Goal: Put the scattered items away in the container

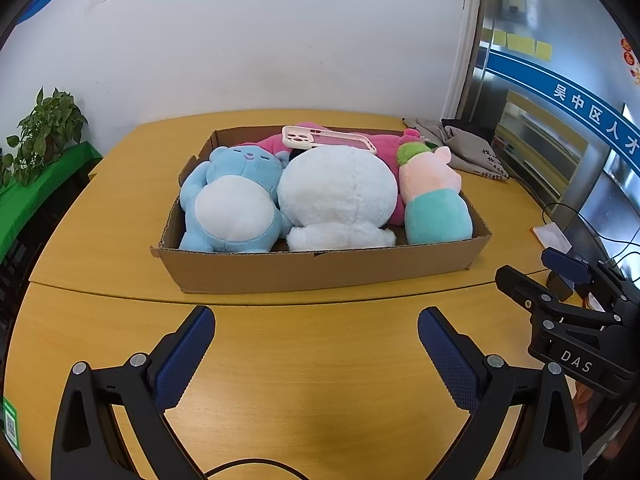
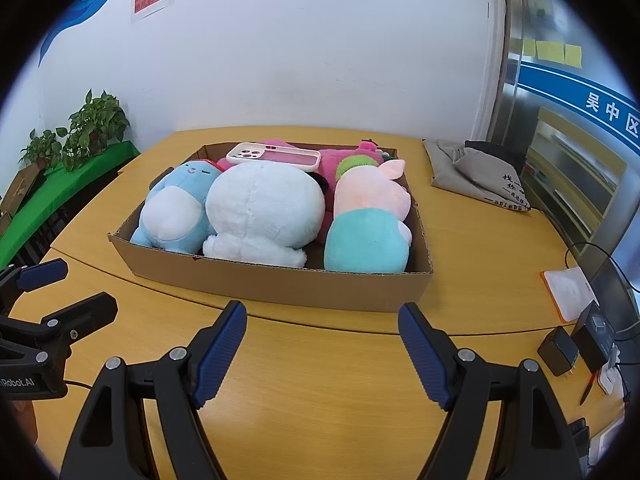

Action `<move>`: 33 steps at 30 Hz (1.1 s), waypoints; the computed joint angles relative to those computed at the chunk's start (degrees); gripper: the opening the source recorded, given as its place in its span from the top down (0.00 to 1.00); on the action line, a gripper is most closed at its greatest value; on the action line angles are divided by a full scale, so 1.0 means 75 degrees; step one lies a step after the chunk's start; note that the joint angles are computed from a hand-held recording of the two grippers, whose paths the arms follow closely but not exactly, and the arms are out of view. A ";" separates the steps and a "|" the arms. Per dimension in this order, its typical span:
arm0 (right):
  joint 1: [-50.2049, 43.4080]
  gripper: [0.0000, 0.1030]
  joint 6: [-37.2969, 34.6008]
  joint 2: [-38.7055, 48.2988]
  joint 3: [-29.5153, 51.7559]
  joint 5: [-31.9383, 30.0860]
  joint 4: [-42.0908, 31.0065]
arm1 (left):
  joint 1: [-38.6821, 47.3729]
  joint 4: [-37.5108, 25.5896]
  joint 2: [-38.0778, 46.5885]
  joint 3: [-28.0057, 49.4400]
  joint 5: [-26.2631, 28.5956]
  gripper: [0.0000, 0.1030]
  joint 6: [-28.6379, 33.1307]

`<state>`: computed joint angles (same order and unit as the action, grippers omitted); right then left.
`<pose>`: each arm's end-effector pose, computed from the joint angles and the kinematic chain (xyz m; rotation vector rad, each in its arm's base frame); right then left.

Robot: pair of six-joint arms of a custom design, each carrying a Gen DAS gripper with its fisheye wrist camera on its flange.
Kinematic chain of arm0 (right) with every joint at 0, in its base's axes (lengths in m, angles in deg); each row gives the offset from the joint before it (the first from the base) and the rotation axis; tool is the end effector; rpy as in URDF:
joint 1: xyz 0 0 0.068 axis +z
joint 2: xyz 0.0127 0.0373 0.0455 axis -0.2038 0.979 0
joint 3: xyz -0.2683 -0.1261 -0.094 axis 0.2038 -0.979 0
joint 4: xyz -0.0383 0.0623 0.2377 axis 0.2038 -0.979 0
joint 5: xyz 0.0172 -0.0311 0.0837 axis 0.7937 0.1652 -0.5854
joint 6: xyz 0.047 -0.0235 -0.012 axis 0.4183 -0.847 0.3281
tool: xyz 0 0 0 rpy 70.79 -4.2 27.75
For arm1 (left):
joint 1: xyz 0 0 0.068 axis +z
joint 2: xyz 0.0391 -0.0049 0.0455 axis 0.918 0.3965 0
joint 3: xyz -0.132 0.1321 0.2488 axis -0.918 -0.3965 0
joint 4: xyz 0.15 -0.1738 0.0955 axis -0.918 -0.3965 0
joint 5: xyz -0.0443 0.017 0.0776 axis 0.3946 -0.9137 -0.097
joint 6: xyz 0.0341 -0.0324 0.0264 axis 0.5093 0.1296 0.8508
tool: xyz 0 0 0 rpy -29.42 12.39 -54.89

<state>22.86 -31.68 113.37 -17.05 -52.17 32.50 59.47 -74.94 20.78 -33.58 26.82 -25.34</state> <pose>0.2712 0.1768 0.2052 -0.3528 2.2826 0.1221 0.2274 -0.0258 0.2081 -0.1346 2.3482 -0.0718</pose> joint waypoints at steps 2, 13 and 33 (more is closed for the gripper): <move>-0.0003 0.24 0.0002 0.0020 -0.0010 -0.0002 0.0024 | -0.0010 0.0011 0.0028 -0.0003 0.0005 0.00 0.0006; -0.0016 0.24 0.0031 0.0108 -0.0068 -0.0069 0.0122 | -0.0035 0.0177 0.0178 -0.0088 -0.0009 0.00 -0.0009; 0.0081 0.24 0.0029 0.0241 -0.0133 -0.0060 0.0370 | 0.0087 0.0458 0.0420 -0.0276 0.0272 0.00 -0.0031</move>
